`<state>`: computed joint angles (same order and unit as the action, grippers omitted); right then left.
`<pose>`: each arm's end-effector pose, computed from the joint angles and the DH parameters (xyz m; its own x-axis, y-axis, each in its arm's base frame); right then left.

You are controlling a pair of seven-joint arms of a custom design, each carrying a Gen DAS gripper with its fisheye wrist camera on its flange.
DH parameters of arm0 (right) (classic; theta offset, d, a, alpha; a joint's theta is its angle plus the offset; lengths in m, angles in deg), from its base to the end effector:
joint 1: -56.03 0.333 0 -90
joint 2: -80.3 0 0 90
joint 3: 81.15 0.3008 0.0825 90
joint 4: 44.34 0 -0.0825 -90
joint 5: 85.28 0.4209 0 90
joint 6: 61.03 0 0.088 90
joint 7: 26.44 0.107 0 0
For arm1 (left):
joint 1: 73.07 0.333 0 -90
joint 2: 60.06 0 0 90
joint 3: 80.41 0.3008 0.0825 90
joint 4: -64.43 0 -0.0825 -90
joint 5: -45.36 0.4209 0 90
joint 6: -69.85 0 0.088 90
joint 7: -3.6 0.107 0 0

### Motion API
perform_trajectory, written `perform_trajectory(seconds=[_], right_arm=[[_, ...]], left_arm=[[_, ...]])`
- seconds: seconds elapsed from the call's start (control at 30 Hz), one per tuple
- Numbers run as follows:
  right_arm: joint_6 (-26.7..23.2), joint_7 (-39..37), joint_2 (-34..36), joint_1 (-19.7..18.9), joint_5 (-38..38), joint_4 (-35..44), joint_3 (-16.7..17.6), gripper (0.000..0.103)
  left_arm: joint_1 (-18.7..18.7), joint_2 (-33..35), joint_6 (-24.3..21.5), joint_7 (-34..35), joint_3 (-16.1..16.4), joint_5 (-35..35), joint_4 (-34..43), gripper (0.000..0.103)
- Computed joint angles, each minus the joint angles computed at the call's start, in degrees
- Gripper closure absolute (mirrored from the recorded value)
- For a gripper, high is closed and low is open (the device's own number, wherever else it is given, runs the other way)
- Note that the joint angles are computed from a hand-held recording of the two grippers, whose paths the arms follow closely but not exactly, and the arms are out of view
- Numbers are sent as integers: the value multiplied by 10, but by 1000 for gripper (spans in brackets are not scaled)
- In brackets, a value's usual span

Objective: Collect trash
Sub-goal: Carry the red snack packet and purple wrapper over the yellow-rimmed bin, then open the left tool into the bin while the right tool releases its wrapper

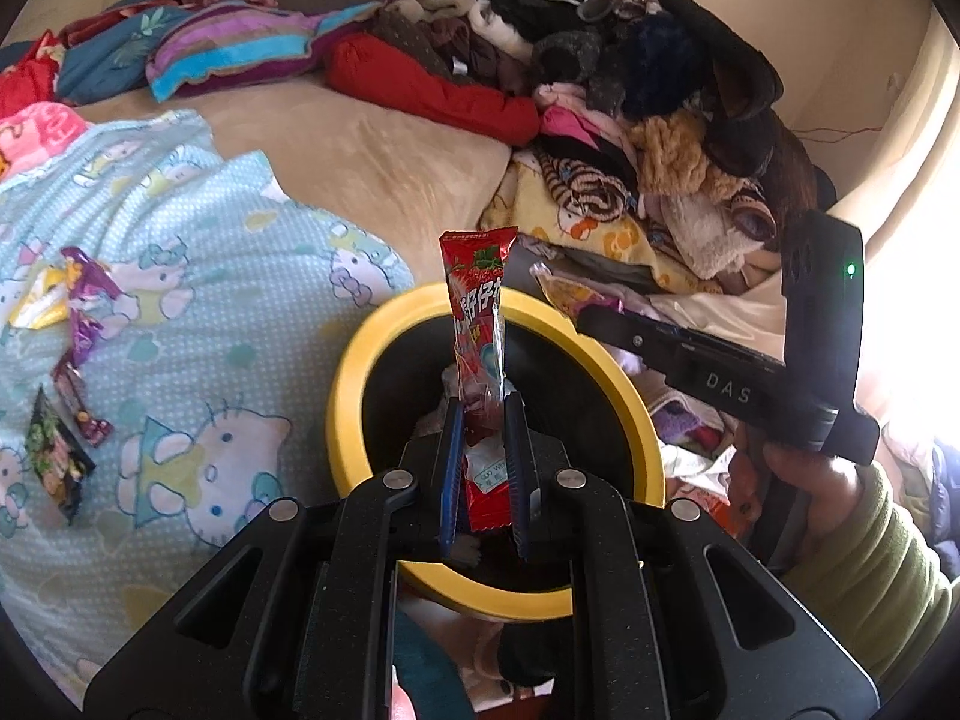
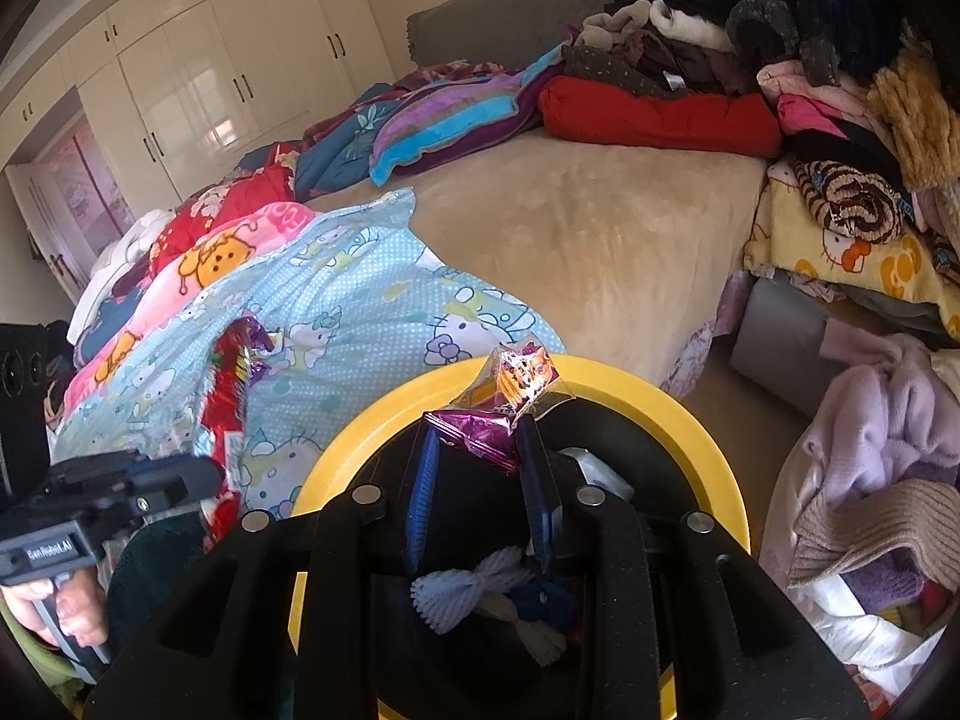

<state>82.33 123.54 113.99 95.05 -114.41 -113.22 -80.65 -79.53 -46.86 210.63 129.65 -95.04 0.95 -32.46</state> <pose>0.6168 0.5105 0.5021 0.0411 -0.9684 -0.2459 -0.7133 0.1439 -0.6860 0.6598 -0.2390 0.4975 -0.5616 -0.7229 0.4025 -0.7402 0.2216 -0.6349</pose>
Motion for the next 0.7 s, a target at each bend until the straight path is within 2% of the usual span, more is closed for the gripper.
perform_trajectory(seconds=[0.3, 0.4, 0.47, 0.5, 0.53, 0.6, 0.7], right_arm=[[9, 15, -23, -9, 4, -35, 2, 76], [4, 20, -28, -13, 8, -42, 5, 71], [3, 26, -31, -15, 8, -47, 5, 67], [3, 30, -31, -15, 8, -48, 5, 60], [5, 34, -33, -15, 6, -50, 5, 56], [7, 39, -34, -16, 4, -52, 5, 54], [6, 48, -33, -13, -3, -50, 3, 40]], left_arm=[[-15, 27, -12, -23, -3, 42, 24, 94], [-23, 37, -4, -42, -1, 70, 31, 93], [-24, 39, -4, -53, -2, 81, 32, 88], [-25, 38, 0, -57, -2, 86, 31, 77], [-25, 37, 4, -59, -2, 89, 29, 56], [-22, 31, 20, -56, -5, 81, 20, 35], [-19, 27, 28, -66, -4, 77, 18, 20]])
